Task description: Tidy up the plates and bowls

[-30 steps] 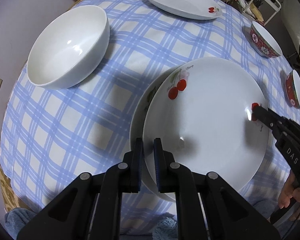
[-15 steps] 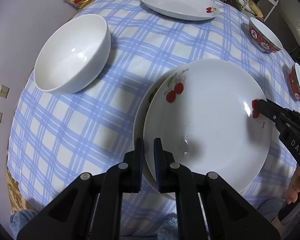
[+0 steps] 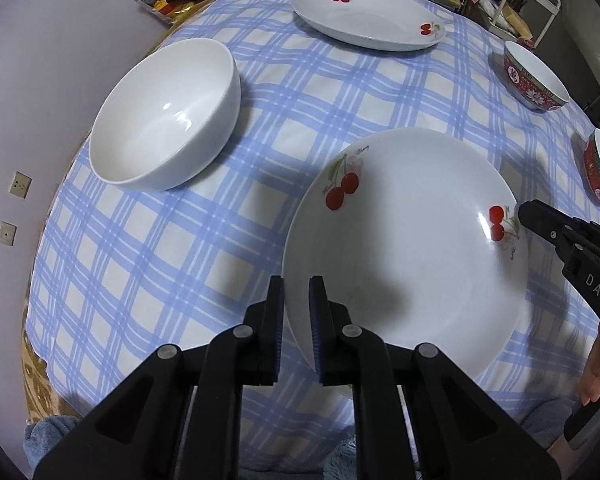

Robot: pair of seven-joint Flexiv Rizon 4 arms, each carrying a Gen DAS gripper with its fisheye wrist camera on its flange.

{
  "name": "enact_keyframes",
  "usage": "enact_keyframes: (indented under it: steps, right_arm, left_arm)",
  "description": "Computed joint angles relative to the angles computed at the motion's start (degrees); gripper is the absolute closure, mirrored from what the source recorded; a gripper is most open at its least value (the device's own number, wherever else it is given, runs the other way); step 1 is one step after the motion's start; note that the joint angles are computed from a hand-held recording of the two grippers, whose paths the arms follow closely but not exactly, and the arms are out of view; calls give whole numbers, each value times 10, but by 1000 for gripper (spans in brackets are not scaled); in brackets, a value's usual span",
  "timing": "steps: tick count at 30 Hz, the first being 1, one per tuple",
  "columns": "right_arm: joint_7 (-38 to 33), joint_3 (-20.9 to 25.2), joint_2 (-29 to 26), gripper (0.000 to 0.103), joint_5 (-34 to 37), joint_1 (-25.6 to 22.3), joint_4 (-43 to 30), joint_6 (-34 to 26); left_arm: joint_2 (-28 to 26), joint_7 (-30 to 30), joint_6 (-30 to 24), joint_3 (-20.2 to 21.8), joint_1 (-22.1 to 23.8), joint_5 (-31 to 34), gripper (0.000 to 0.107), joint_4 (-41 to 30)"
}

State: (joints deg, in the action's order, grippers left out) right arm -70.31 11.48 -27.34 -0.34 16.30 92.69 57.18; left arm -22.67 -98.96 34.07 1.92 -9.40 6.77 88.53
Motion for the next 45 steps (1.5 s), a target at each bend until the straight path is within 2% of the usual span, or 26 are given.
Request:
enact_keyframes:
  steps: [7,12,19,21,23,28,31,32,35,40,45]
  right_arm:
    - [3,-3,5,91,0,-3,3,4]
    - [27,-29,15,90,-40,5,17,19]
    - [36,-34,3,88,-47,-12,-20,8]
    - [31,-33,-4,80,-46,-18,-40,6]
    - [30,-32,-13,61,-37,-25,-64,13]
    - [46,-46,-43,39,-53,-19,-121,13]
    - [26,-38,-73,21,-50,-24,-166,0]
    - [25,-41,-82,16,-54,-21,-179,-4]
    - [26,-53,-115,10,-68,-13,-229,-24]
    - [28,-65,-165,10,-83,-3,-312,-60]
    - [28,-63,-230,10,-78,1,-435,-131]
  left_arm:
    - [14,7,15,-7,13,-33,94,18]
    - [22,26,21,-9,16,-36,90,8]
    - [-6,45,6,-3,26,-35,81,-67]
    - [-25,51,-2,0,28,-26,70,-104]
    - [-44,54,-5,3,28,-21,62,-137]
    - [-105,63,-3,5,34,-26,57,-224]
    - [-143,66,-6,12,30,-19,48,-278]
    - [-156,69,-8,12,30,-20,42,-295]
    - [-189,75,-15,16,29,-21,32,-340]
    - [-256,75,-59,19,33,-31,31,-447]
    - [-335,70,-133,20,38,-45,31,-579]
